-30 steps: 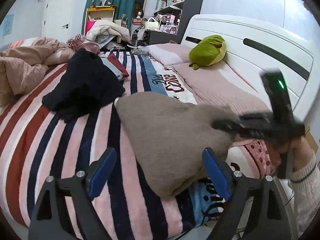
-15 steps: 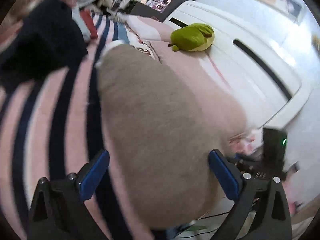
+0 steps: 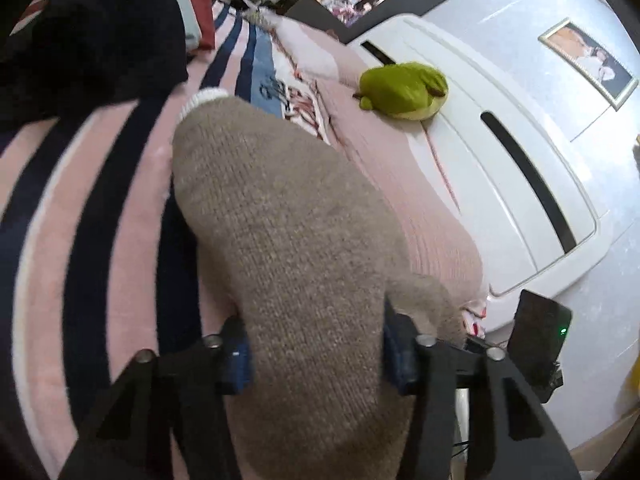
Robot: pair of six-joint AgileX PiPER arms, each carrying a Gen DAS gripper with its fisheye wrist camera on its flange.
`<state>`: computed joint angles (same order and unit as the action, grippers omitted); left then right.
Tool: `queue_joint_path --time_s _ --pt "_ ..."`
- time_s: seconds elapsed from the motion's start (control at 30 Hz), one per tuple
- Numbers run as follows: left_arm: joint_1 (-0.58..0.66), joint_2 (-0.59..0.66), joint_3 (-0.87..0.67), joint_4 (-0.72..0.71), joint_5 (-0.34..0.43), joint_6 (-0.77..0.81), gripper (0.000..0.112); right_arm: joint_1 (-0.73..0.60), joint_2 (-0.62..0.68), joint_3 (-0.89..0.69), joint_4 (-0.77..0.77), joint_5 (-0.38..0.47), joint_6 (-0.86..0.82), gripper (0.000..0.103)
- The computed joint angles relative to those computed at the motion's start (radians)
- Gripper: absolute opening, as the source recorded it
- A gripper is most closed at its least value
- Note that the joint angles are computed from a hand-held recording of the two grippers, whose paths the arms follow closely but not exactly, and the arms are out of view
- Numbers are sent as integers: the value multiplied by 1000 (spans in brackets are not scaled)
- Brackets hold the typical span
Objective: Fold small clothes
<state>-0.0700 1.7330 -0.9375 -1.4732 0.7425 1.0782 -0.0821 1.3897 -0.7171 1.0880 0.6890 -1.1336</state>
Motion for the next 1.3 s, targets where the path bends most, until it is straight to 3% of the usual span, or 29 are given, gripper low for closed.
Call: queue_joint_path --time_s 0.13,0.2,0.23,0.27,0.3,0.37,0.47,0.6,0.63,0.77,0.97,1.07,1.17,1.2,1.3 --pt "40 -14 15 5 39 24 41 35 5 -22 -4 -13 23 40" --pt "67 14 8 14 89 24 45 59 2 -38 -35 -24 55 40" --pt "80 40 -11 30 121 8 53 75 -1 -48 -71 -37 87 40" --pt "88 53 -19 34 138 -2 63 87 -7 -61 -117 -45 124 43" --pt "90 58 -23 44 141 -12 68 92 -15 -70 -153 -53 155 52" --pt "70 69 -46 105 134 -41 92 86 -24 -84 -213 -68 220 67" --pt "62 99 -58 100 173 -58 94 44 2 -106 -275 -37 283 79" --pt "46 149 -65 69 208 -60 100 -64 112 -111 -171 84 180 86" --pt "42 138 -43 38 194 -33 97 -90 137 -107 -134 112 149 86" --pt "44 69 22 -10 142 13 64 -196 261 -98 39 264 8 86" --pt "88 4 52 13 158 20 47 -185 377 -134 134 369 -29 79" --pt "134 -6 51 45 185 15 45 -160 430 -167 188 425 -29 65" --pt "164 12 45 54 206 13 46 -100 445 -198 201 410 -13 63" --pt "177 37 37 53 235 16 49 -80 448 -206 205 400 -6 63" --pt "193 110 11 50 288 -2 73 -66 455 -211 213 410 -9 53"
